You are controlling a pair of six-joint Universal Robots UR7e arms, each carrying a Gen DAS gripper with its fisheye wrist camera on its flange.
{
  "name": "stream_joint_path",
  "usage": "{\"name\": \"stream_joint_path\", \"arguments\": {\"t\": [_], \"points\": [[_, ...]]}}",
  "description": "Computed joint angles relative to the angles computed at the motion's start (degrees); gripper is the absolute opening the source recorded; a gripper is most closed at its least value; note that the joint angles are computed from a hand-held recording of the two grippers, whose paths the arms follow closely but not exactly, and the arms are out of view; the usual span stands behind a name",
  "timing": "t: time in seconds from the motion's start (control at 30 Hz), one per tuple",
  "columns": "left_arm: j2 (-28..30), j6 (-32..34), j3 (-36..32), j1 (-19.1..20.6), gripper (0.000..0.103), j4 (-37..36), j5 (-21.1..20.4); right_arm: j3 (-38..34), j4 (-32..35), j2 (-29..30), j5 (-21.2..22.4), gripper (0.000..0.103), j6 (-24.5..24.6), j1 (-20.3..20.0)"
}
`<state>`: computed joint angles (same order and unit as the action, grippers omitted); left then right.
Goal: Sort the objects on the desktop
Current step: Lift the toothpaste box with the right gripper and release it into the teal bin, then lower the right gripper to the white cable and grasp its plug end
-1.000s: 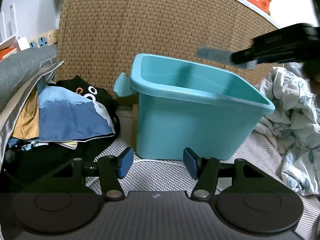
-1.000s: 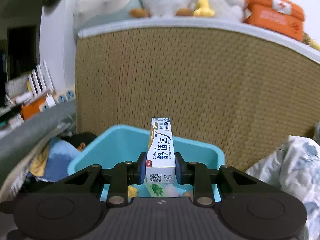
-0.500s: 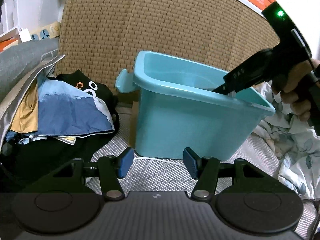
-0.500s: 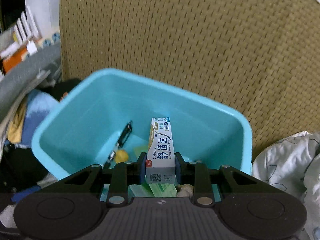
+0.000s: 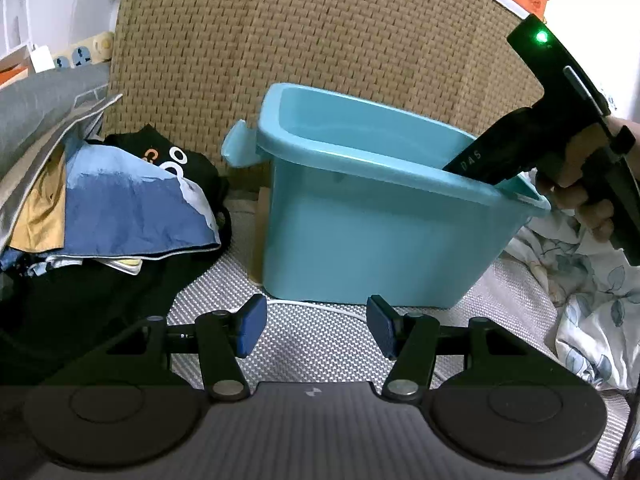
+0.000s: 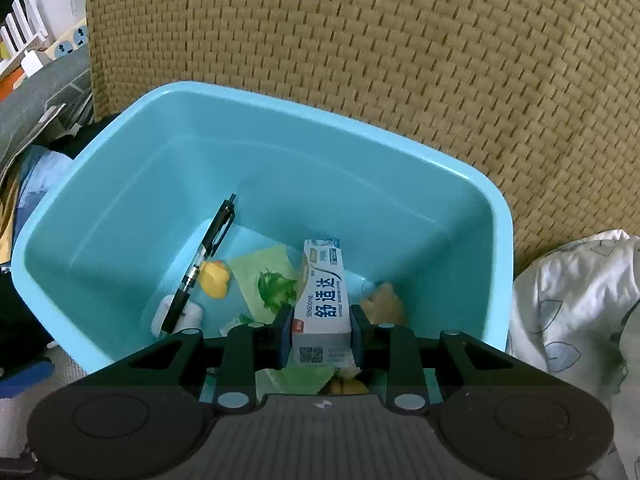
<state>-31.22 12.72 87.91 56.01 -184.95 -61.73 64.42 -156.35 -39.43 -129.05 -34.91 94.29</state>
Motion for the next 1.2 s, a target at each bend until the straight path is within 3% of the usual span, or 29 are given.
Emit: {"name": "stream_joint_path", "arguments": {"t": [0.23, 0.37, 0.53, 0.6, 0.73, 0.8, 0.97, 1.1, 1.2], "points": [[0.0, 0.4, 0.3, 0.0, 0.059, 0.4, 0.0, 0.7, 0.7, -0.7, -0.5, 0.032, 0.0, 0.1], [0.0, 0.3, 0.4, 0.1, 0.059, 0.3, 0.3, 3.1, -4.8, -2.0, 1.1, 0.034, -2.6, 0.0], [-0.2, -0.9, 0.6, 0.3, 0.059, 0.5, 0.4, 14.8, -18.9, -8.8, 9.6, 0.034, -6.3, 0.2], [-0.4, -1.6, 0.7, 0.5, 0.059, 0.9, 0.3, 21.4, -25.5, -12.4, 15.0, 0.036, -7.9, 0.1], [-0.4, -2.3, 0.9, 0.5, 0.059, 1.3, 0.5, 33.5, -35.6, -19.2, 25.0, 0.036, -8.4, -0.9], [-0.3, -2.4, 1.1, 0.4, 0.059, 1.1, 0.5, 37.9, -37.6, -21.8, 28.6, 0.036, -7.6, -1.9], [0.1, -0.7, 1.8, -0.2, 0.059, -0.6, 0.3, 43.6, -40.3, -24.4, 33.4, 0.036, -7.5, -4.3], [0.7, 2.0, 2.2, -0.8, 0.059, -1.5, 1.4, 45.2, -40.3, -25.2, 31.6, 0.036, -8.4, -4.0], [0.7, 2.5, 2.6, -1.0, 0.059, -1.5, 1.7, 46.7, -43.2, -25.0, 32.9, 0.036, -7.5, -4.8]]}}
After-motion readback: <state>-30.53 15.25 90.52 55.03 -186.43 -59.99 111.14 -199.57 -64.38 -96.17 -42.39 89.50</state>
